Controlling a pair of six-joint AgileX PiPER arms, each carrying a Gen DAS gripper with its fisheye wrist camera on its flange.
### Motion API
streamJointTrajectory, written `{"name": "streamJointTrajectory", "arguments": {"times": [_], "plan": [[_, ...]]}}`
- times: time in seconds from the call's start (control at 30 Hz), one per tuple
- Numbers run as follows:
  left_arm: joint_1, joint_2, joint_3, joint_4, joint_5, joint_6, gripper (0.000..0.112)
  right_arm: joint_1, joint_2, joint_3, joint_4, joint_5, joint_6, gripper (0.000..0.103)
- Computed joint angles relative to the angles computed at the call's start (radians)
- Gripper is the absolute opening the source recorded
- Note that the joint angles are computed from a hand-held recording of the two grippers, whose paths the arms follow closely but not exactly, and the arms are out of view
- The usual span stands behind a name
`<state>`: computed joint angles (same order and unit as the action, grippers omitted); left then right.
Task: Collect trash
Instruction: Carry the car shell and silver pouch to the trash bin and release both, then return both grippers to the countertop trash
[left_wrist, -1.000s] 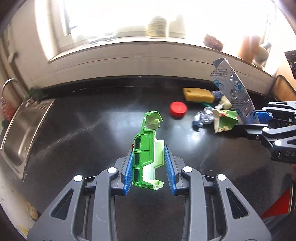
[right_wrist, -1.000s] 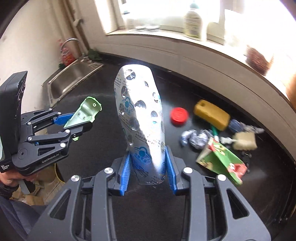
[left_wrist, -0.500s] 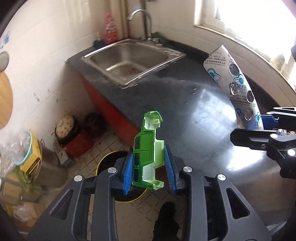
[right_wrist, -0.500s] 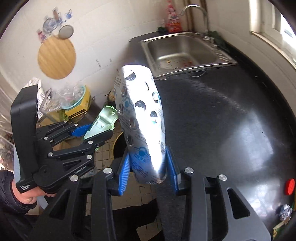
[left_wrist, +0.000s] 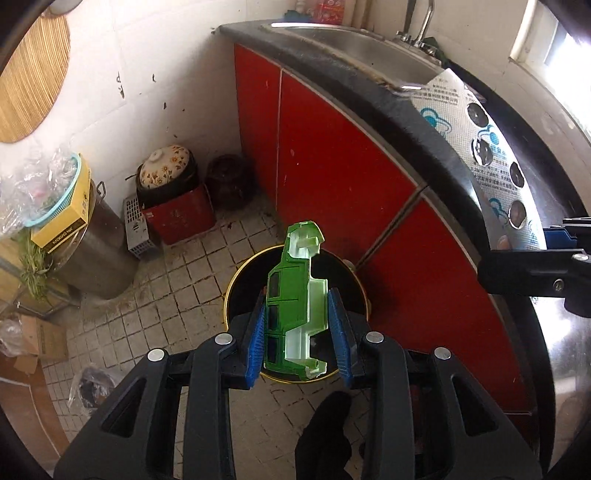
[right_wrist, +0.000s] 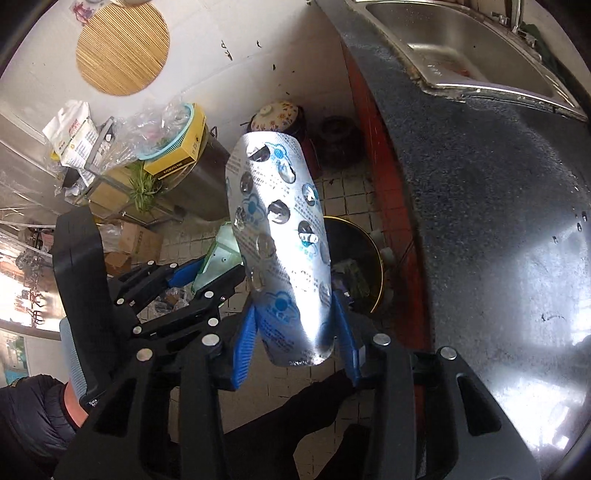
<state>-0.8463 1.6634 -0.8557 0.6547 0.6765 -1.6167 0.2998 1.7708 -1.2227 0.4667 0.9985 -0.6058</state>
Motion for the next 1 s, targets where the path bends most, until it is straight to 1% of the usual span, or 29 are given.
{"name": "streamJointTrajectory", "arguments": {"times": [0.07,0.17,0.2,0.27,0.3,0.33,0.37,0.4,0.43,0.5,0.6,0.67,0.7,0.73,0.8,0.87,0.9,0.93,0.97,1.0], "plan": [[0.027,0.016,0.022,0.015,-0.054,-0.021,0.031,0.032,0.040,-0.018,-0.019,-0.017,0.029,0.040],[0.048,0.035,0.032,0.036,-0.087,-0.028,0.031,0.072,0.109,-0.079,-0.044,-0.028,0.069,0.040],[0.054,0.041,0.033,0.041,-0.097,-0.031,0.031,0.074,0.122,-0.090,-0.045,-0.028,0.073,0.042],[0.074,0.054,0.046,0.065,-0.129,-0.044,0.031,0.071,0.147,-0.119,-0.047,-0.025,0.077,0.049],[0.080,0.061,0.048,0.067,-0.136,-0.044,0.036,0.064,0.147,-0.117,-0.045,-0.021,0.071,0.052],[0.086,0.066,0.051,0.068,-0.147,-0.041,0.045,0.067,0.159,-0.131,-0.048,-0.013,0.079,0.055],[0.091,0.069,0.057,0.067,-0.159,-0.040,0.071,0.068,0.169,-0.142,-0.055,-0.005,0.086,0.059],[0.087,0.072,0.062,0.085,-0.155,-0.064,0.081,0.072,0.172,-0.148,-0.069,-0.011,0.100,0.064],[0.080,0.070,0.073,0.109,-0.156,-0.093,0.081,0.069,0.170,-0.148,-0.071,-0.016,0.102,0.067],[0.085,0.078,0.080,0.098,-0.165,-0.079,0.081,0.052,0.170,-0.149,-0.059,-0.006,0.093,0.070],[0.078,0.075,0.089,0.080,-0.160,-0.064,0.081,0.019,0.153,-0.134,-0.052,0.003,0.072,0.071],[0.065,0.060,0.089,0.063,-0.139,-0.046,0.081,0.004,0.134,-0.124,-0.050,0.007,0.065,0.073],[0.057,0.055,0.081,0.052,-0.122,-0.033,0.082,-0.009,0.114,-0.112,-0.046,0.008,0.059,0.077],[0.043,0.046,0.065,0.034,-0.090,-0.009,0.082,-0.026,0.089,-0.098,-0.040,0.008,0.049,0.080],[0.022,0.034,0.029,0.020,-0.036,0.020,0.085,-0.072,0.038,-0.073,-0.026,0.020,0.023,0.082],[-0.010,0.023,-0.038,0.019,0.045,0.058,0.086,-0.139,-0.027,-0.048,-0.005,0.040,-0.006,0.083],[-0.027,0.021,-0.081,0.019,0.086,0.083,0.090,-0.177,-0.063,-0.035,0.002,0.049,-0.018,0.085],[-0.041,0.022,-0.117,0.024,0.115,0.100,0.091,-0.205,-0.091,-0.029,0.006,0.057,-0.021,0.087],[-0.059,0.027,-0.176,0.029,0.152,0.131,0.092,-0.262,-0.134,-0.019,0.017,0.074,-0.039,0.087],[-0.072,0.036,-0.228,0.028,0.172,0.164,0.093,-0.303,-0.163,-0.015,0.024,0.087,-0.049,0.087]]}}
